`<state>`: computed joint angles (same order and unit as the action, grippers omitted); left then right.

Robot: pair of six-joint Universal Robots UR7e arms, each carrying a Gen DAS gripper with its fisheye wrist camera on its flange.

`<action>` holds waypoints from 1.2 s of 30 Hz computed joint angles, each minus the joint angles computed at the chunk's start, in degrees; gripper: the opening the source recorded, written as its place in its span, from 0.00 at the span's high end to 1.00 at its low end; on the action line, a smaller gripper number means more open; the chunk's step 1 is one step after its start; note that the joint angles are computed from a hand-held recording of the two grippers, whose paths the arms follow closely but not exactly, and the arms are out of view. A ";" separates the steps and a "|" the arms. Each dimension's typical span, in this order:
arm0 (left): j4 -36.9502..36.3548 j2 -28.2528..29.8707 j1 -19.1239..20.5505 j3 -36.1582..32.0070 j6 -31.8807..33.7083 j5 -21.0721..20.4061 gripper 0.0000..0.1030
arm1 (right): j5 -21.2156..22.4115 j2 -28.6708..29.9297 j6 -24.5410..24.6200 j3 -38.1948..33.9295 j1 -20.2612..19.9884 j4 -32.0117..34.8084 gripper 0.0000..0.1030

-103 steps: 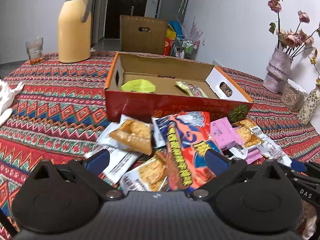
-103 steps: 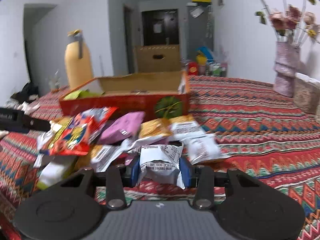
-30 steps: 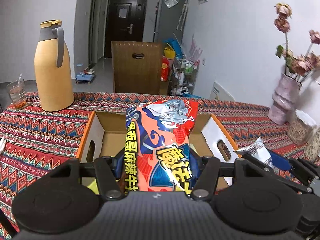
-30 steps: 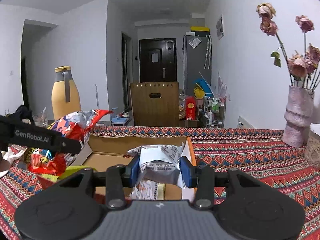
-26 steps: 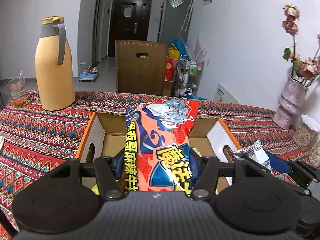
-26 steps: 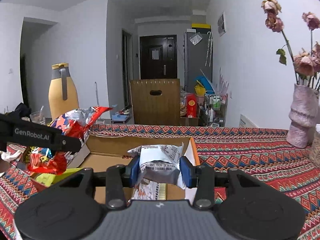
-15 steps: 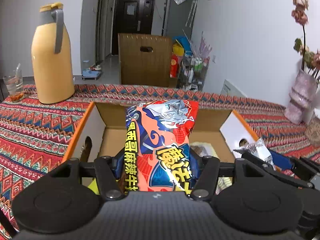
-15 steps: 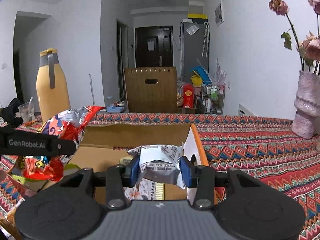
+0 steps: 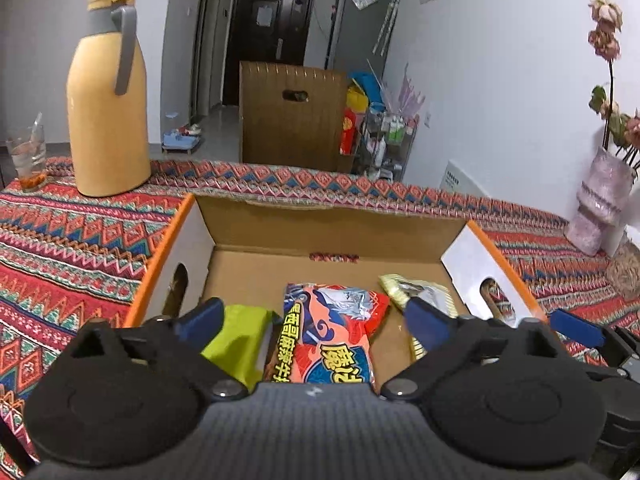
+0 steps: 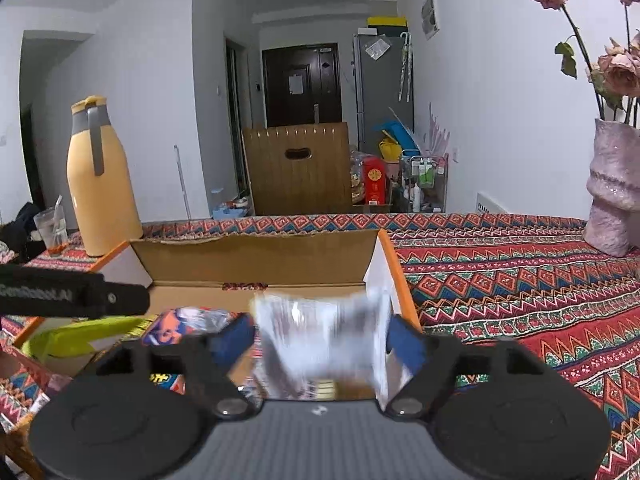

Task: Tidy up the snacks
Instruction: 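Lower both held packets into the box and open both grippers, then withdraw both grippers from the box toward the remaining biscuit packets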

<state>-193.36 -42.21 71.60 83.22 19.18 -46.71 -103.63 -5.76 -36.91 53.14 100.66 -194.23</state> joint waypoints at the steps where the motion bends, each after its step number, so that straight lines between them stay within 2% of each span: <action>1: -0.32 -0.14 -0.08 0.15 0.00 -0.04 0.00 | 0.08 -0.22 0.18 0.37 0.00 -0.45 0.05; 3: -0.30 -0.35 -0.19 0.28 -0.34 -0.11 0.00 | 0.32 -0.52 0.71 0.87 -0.07 -1.23 0.00; 15: -2.47 -2.34 -1.72 2.76 -0.54 1.24 0.00 | 0.44 -2.89 1.37 4.53 0.40 -5.01 0.00; 26: -4.82 -7.52 -4.12 9.98 0.18 3.10 0.00 | 1.73 -8.72 -1.82 15.94 2.22 -11.46 0.00; 36: -4.22 -13.35 -4.22 19.24 -2.94 4.53 0.00 | -1.37 -11.74 -1.99 26.31 3.14 -13.97 0.00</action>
